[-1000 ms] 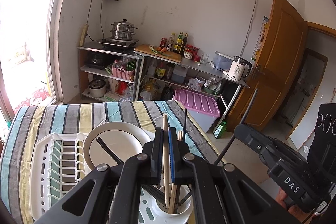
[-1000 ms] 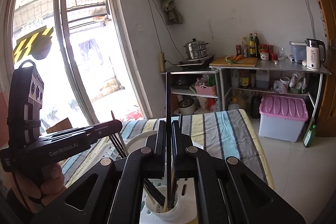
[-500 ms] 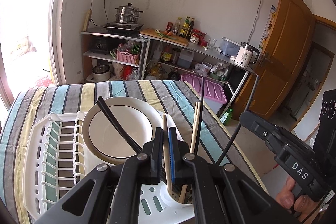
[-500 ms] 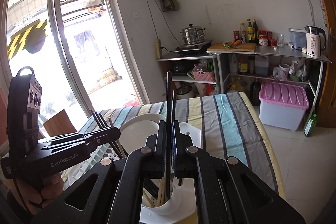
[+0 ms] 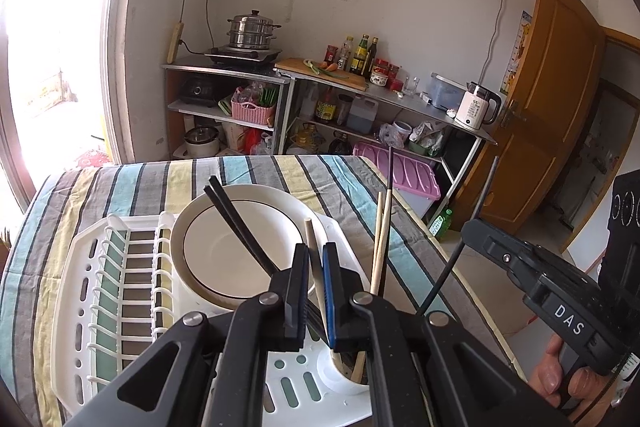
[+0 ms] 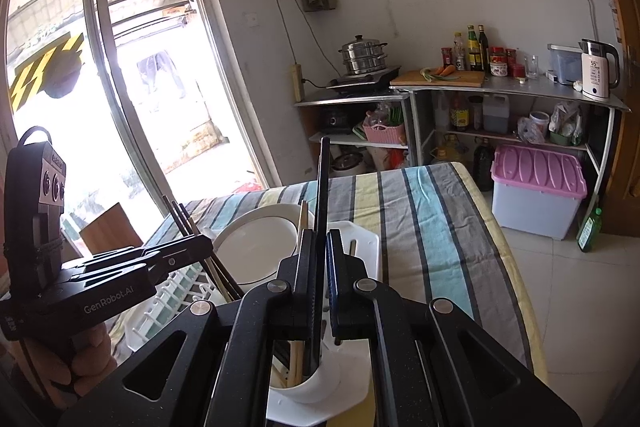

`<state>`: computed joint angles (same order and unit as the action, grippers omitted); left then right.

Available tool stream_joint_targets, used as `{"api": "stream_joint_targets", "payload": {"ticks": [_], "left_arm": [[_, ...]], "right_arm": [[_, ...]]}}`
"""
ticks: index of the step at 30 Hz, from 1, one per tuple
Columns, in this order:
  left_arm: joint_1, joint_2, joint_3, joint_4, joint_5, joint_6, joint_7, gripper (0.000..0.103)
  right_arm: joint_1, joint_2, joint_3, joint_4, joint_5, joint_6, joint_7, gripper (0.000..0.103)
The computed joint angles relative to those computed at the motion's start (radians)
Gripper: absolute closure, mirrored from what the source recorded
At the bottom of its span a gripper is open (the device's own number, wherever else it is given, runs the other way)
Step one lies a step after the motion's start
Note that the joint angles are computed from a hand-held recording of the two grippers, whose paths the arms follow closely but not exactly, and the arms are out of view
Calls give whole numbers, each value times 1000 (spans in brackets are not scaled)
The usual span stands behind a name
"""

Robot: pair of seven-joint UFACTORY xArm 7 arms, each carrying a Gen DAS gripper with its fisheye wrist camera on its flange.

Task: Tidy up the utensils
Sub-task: 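Lower the wooden chopstick into the cup while the right tool lowers the dark one in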

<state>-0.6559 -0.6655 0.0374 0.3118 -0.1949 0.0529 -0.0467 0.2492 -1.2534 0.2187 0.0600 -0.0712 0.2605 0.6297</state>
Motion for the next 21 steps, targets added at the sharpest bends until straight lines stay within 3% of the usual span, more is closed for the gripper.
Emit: {"api": "stream_joint_targets", "payload": {"ticks": [5, 12, 18, 21], "left_arm": [[19, -35, -11, -12, 5, 32, -2, 96], [48, -170, -44, -84, 12, 76, -18, 96], [66, -441, -80, -212, 26, 184, -56, 96], [63, -644, -89, -289, 31, 307, -84, 96]], "right_arm": [[4, -43, 6, -12, -1, 32, 13, 91], [43, -166, 19, -30, -4, 129, 29, 90], [146, -378, 90, -56, -12, 321, 84, 90], [241, -512, 153, -73, -17, 464, 134, 89]]}}
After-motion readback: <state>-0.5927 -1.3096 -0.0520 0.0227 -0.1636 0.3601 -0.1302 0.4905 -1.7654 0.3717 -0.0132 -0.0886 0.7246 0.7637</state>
